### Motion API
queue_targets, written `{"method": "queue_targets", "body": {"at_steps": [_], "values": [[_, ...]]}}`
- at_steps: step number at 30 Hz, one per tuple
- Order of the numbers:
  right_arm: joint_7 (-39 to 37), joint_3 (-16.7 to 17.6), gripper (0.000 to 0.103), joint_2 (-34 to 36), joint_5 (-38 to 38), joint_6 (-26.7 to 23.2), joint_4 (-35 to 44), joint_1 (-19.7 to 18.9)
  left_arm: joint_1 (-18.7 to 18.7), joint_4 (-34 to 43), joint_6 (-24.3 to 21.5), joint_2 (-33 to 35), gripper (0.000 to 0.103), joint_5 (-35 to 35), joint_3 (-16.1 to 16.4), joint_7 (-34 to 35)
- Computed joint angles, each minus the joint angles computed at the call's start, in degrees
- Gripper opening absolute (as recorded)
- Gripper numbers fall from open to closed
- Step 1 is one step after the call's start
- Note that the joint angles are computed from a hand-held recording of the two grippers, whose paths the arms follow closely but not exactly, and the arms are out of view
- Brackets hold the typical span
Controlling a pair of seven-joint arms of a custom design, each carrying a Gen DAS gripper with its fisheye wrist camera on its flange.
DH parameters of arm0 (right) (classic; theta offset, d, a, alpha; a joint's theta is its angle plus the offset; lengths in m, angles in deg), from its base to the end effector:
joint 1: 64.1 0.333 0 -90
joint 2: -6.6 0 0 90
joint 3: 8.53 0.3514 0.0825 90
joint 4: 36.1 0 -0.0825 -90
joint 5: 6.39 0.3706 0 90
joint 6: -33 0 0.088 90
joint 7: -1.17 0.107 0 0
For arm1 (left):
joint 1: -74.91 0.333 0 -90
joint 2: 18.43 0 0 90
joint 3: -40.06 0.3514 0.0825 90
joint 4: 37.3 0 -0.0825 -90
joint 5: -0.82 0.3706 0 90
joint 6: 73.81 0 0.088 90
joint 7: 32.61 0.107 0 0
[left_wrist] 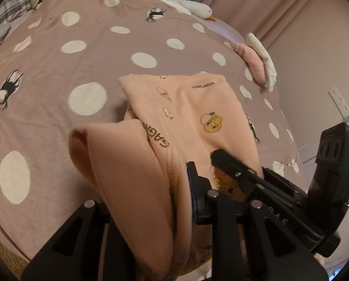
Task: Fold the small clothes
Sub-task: 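Hold the folded edge with the left gripper while the right gripper grasps it too, then open both grippers and release the folded top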
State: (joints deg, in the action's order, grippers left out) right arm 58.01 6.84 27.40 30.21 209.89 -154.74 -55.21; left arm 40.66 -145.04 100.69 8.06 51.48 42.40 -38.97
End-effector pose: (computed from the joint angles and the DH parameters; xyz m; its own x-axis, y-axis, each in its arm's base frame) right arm 0.5972 0.2004 0.3651 0.3667 -0.9172 -0.1559 -0.7627 -0.2004 -0.6149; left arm 0.5353 -0.4079 0.3654 0.1045 -0.8959 0.4318 -0.7818 -0.3424 -0.5212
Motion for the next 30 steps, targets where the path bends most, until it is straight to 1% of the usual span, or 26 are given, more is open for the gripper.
{"method": "queue_targets", "body": {"at_steps": [3, 8, 11, 13, 19, 21, 24, 26, 30], "values": [[0.07, -0.23, 0.025, -0.46, 0.44, 0.58, -0.38, -0.49, 1.12, 2.63, -1.87, 1.64, 0.022, -2.01, -2.46, 3.98], [1.69, -1.97, 0.025, -0.67, -0.70, 1.17, -0.95, -0.03, 1.47, 6.25, -4.95, 4.16, 0.020, -5.22, -4.42, 9.15], [1.86, -1.46, 0.025, -0.50, -0.49, 1.01, -1.03, -1.17, 1.50, 7.68, -5.95, 5.37, 0.019, -6.99, -4.98, 11.71], [1.23, -0.44, 0.025, -0.29, 0.12, 1.24, -1.12, -2.27, 1.50, 8.38, -6.84, 5.96, 0.018, -8.13, -5.24, 13.25], [1.04, 0.47, 0.025, 0.64, 1.17, 1.65, -1.38, -3.47, 2.68, 9.07, -7.66, 7.62, 0.019, -12.46, -6.91, 17.50], [2.15, -0.54, 0.025, 0.82, 0.80, 1.14, -1.37, -2.83, 3.14, 9.32, -8.05, 8.21, 0.019, -14.18, -7.64, 19.21], [4.82, -2.96, 0.025, 0.97, -0.49, 0.11, -1.48, -1.15, 3.33, 9.94, -9.17, 9.02, 0.019, -16.44, -8.33, 21.53], [5.96, -3.76, 0.025, 1.07, -1.16, -0.46, -1.64, -0.76, 2.96, 10.17, -9.55, 9.35, 0.020, -17.28, -8.14, 22.27], [9.87, -7.32, 0.025, 1.05, -4.52, -1.48, -1.95, 1.87, 2.68, 10.71, -10.61, 9.68, 0.024, -18.69, -8.04, 23.32]]}}
